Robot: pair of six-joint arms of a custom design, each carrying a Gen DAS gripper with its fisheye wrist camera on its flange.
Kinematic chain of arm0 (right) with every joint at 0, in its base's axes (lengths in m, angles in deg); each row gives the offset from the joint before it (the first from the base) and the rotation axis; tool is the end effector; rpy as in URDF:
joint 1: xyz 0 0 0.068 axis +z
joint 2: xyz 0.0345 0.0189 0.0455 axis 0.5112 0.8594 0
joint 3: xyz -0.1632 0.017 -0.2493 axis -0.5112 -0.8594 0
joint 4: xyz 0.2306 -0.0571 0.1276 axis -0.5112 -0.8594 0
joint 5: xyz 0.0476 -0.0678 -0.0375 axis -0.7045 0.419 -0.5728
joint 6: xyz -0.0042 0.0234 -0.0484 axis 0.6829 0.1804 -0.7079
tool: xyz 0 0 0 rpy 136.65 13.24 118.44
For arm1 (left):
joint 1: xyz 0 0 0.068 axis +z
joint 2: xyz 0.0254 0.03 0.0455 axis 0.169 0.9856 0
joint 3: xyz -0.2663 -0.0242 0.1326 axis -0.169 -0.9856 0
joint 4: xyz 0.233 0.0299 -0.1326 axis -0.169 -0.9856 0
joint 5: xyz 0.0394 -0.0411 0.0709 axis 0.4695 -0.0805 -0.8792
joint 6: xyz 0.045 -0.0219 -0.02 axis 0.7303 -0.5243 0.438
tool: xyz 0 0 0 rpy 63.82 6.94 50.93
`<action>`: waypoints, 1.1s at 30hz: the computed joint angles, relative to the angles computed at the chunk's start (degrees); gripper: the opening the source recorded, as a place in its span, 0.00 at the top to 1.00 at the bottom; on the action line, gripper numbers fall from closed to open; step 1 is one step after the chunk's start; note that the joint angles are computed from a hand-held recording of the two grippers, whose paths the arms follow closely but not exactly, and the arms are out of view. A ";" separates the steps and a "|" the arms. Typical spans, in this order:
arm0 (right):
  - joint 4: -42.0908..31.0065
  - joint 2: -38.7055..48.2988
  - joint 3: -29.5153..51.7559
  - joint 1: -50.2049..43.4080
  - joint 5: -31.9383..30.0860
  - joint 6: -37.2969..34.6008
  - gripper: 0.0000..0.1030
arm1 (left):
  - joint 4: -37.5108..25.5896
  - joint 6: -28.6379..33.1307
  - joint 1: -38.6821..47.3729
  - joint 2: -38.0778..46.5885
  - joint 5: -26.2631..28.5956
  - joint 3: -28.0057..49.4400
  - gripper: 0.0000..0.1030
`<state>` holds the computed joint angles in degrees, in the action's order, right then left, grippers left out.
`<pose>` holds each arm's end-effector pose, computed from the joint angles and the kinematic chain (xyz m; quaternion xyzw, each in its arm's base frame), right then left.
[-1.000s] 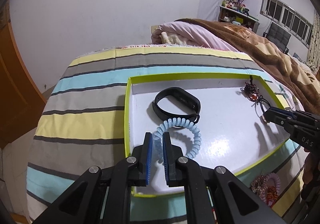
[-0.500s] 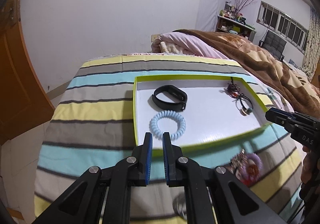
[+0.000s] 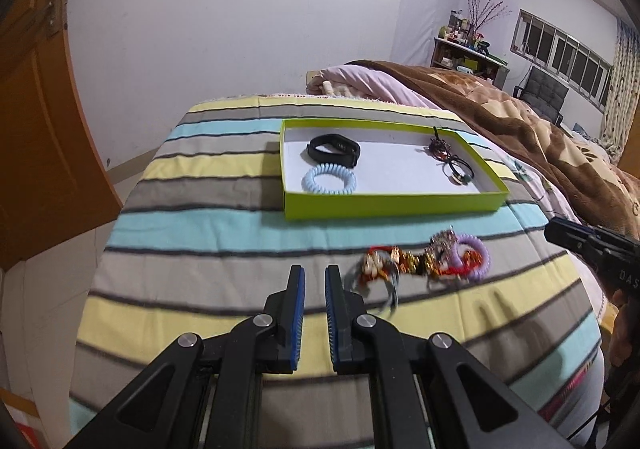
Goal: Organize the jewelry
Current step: 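Lift both open tools out of the box back toward the jewelry row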
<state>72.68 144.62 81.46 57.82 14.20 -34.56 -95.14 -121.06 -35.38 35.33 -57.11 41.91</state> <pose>0.2532 0.1405 0.1805 -0.2606 0.8803 0.2156 0.3326 0.1382 -0.1105 0.1754 -0.1212 0.9192 0.0057 0.3746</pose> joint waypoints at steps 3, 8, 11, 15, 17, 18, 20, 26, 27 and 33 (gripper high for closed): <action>-0.15 -3.37 -3.19 0.23 0.15 0.48 0.82 | -3.94 -5.11 -4.95 -1.19 -2.38 0.14 0.91; -0.62 -8.35 -7.59 0.42 -0.21 1.68 0.82 | -8.73 -13.87 -13.29 -1.14 -5.08 0.41 0.91; -1.34 -10.72 -9.31 0.34 -0.43 1.58 0.82 | -11.10 -18.23 -17.15 -0.24 -6.19 0.75 0.91; -1.93 -12.43 -10.42 -0.18 -0.98 1.39 0.82 | -12.21 -21.29 -19.86 0.11 -6.80 0.86 0.91; -1.86 -12.45 -10.52 -0.51 -1.33 1.53 0.82 | -12.33 -21.75 -20.36 0.11 -6.95 0.88 0.91; -1.83 -12.38 -10.47 -0.60 -1.36 1.55 0.82 | -12.26 -21.75 -20.48 0.03 -6.94 0.86 0.91; -1.49 -12.22 -10.52 -0.81 -1.55 1.53 0.82 | -11.82 -21.38 -20.38 0.24 -6.84 0.90 0.91; -0.70 -10.69 -10.14 -0.50 -1.64 1.88 0.82 | -8.77 -17.78 -18.03 0.39 -5.52 0.25 0.91; -0.55 -10.17 -9.94 -0.47 -1.62 1.90 0.82 | -8.28 -17.26 -17.60 0.57 -5.26 0.18 0.91; 0.38 -7.04 -8.39 -0.07 -1.68 2.10 0.82 | -3.57 -11.80 -13.41 1.36 -3.09 -0.91 0.82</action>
<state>73.06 137.58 73.07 57.75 12.52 -32.46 -98.71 -132.86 -48.79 36.69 -60.20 40.99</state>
